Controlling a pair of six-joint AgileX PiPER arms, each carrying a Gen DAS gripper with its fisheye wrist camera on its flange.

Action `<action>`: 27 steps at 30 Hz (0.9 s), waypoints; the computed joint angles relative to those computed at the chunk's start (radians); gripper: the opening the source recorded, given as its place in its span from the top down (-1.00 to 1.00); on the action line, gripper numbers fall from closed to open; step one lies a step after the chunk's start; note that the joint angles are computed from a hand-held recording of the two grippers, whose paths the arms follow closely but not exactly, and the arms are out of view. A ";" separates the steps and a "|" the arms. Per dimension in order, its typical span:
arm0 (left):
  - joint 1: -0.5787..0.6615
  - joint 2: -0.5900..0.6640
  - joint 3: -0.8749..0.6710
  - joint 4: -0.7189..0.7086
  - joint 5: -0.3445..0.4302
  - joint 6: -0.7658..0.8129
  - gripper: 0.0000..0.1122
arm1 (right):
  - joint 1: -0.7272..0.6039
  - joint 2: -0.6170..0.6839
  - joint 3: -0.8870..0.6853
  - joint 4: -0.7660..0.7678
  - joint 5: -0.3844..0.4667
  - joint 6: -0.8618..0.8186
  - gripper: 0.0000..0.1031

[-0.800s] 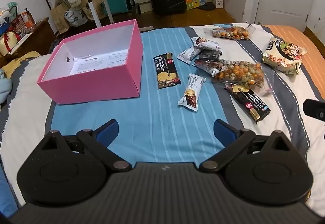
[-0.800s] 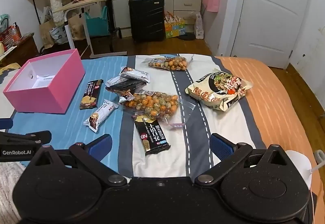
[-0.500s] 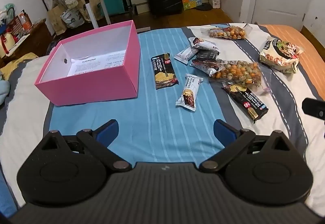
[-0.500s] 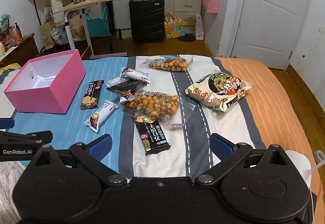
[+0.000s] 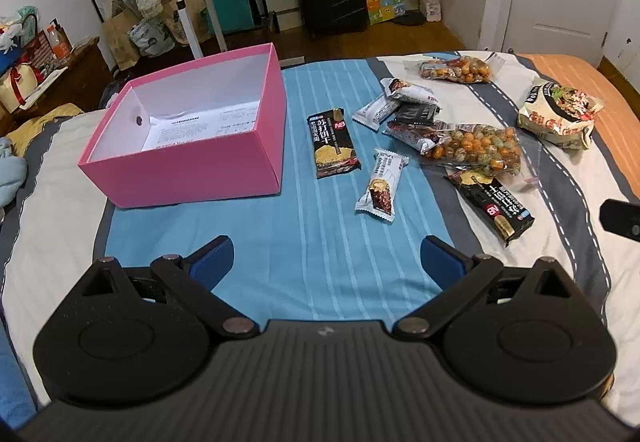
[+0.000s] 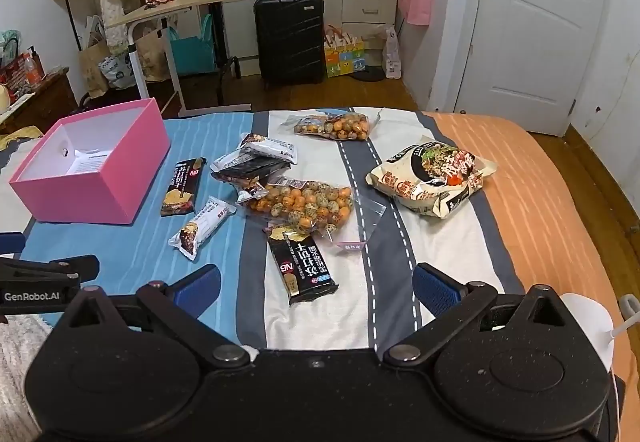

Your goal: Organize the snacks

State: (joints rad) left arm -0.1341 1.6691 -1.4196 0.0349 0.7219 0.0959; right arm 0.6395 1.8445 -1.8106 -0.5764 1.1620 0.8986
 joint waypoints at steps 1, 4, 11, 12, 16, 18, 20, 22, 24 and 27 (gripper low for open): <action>0.002 -0.004 0.001 -0.006 0.000 0.005 -0.81 | 0.002 0.003 -0.004 -0.003 0.005 -0.002 -1.00; 0.011 -0.012 0.005 -0.027 -0.001 0.019 -0.81 | 0.011 0.007 -0.004 -0.008 0.011 0.001 -1.00; 0.015 -0.008 -0.004 -0.031 0.014 0.015 -0.81 | 0.011 0.013 -0.008 0.001 0.005 -0.008 -1.00; 0.014 -0.006 -0.007 -0.030 0.016 0.013 -0.81 | 0.010 0.012 -0.007 0.001 0.003 -0.008 -1.00; 0.016 -0.002 -0.011 -0.050 0.024 0.028 -0.81 | 0.017 0.010 -0.002 -0.001 0.002 -0.001 -1.00; 0.020 -0.001 -0.012 -0.064 0.026 0.042 -0.78 | 0.017 0.011 -0.002 -0.001 0.002 -0.001 -1.00; 0.013 -0.007 -0.001 -0.048 0.009 0.035 -0.75 | 0.019 0.012 -0.004 -0.003 0.005 -0.002 -1.00; 0.003 -0.013 0.011 -0.018 -0.008 0.014 -0.75 | 0.020 0.012 -0.002 -0.007 0.003 0.001 -1.00; 0.008 -0.014 0.012 -0.042 -0.008 0.037 -0.75 | 0.020 0.012 0.000 -0.008 0.001 0.003 -1.00; 0.023 -0.013 0.007 -0.086 0.004 0.069 -0.75 | 0.021 0.012 0.003 -0.008 0.000 0.001 -1.00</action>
State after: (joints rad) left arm -0.1113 1.6560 -1.4128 -0.0509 0.7259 0.1647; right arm 0.6605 1.8560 -1.8079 -0.5848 1.1624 0.8994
